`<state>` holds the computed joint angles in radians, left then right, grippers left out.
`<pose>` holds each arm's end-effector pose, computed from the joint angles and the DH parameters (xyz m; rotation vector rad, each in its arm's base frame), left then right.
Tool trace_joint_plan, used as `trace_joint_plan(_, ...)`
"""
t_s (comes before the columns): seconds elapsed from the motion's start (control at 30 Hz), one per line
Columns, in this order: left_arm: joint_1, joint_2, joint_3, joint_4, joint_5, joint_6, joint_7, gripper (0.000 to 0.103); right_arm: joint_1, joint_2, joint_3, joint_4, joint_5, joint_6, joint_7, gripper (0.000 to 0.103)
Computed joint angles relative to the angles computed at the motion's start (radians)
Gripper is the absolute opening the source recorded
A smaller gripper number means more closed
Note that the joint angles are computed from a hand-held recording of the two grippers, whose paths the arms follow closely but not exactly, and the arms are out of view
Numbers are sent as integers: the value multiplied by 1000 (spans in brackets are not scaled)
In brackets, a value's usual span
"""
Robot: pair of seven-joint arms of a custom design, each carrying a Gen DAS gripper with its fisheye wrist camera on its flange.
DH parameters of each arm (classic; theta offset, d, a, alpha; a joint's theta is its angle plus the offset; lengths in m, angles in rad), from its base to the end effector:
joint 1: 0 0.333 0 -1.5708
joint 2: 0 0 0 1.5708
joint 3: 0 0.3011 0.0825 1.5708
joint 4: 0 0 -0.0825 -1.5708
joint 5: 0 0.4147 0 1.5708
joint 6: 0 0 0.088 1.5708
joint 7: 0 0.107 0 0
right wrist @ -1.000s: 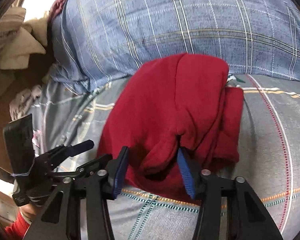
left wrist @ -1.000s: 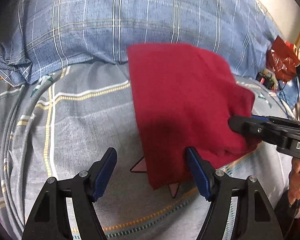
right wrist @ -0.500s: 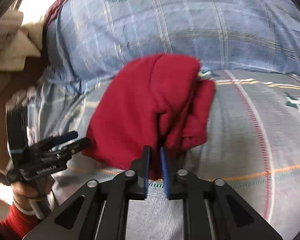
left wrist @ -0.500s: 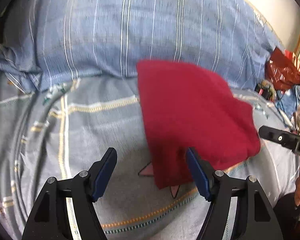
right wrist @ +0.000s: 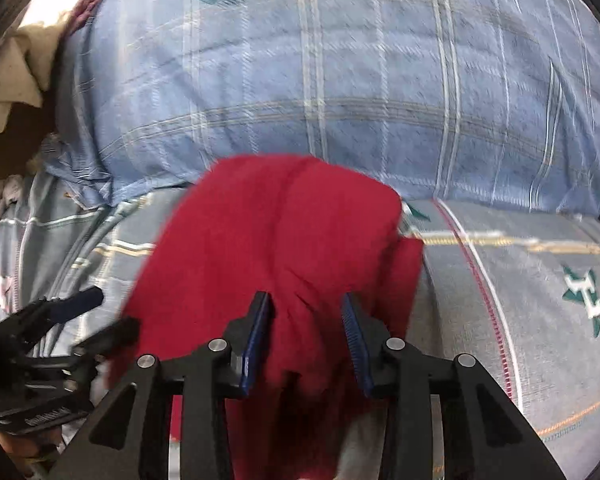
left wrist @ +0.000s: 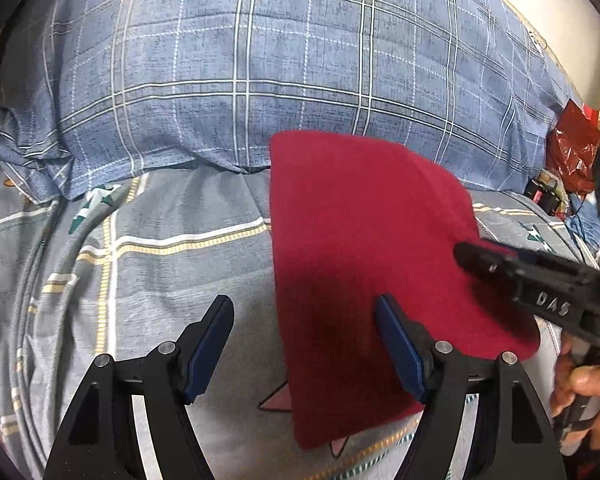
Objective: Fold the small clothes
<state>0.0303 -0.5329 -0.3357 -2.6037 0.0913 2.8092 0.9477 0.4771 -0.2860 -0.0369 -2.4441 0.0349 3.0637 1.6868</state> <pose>0.4392 -0.1469 0.4736 -2.0185 1.6116 -0.7990 0.4752 0.2199 0.4870 -1.8316 1.3689 -0.5094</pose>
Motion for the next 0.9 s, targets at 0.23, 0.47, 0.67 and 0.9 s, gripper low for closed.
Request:
trace_joint_plan(0.23,45,22,-49,19,72,5,-58,75,113,-5,-110,-33,110,45,-128,42)
trace_joint_plan(0.47,33,18,-35,13,75,6,-72,75,257,-55,-249,-83,257,173,-157,60)
trace_joint_plan(0.67,18,26,-19,15,69,11,-64,75,394,6,-403,-24,226,87,-150,74)
trace_joint_plan(0.9,-115,64,129,7,-129,77,80,75,613,-51,-615,-7,528,41,-377,88)
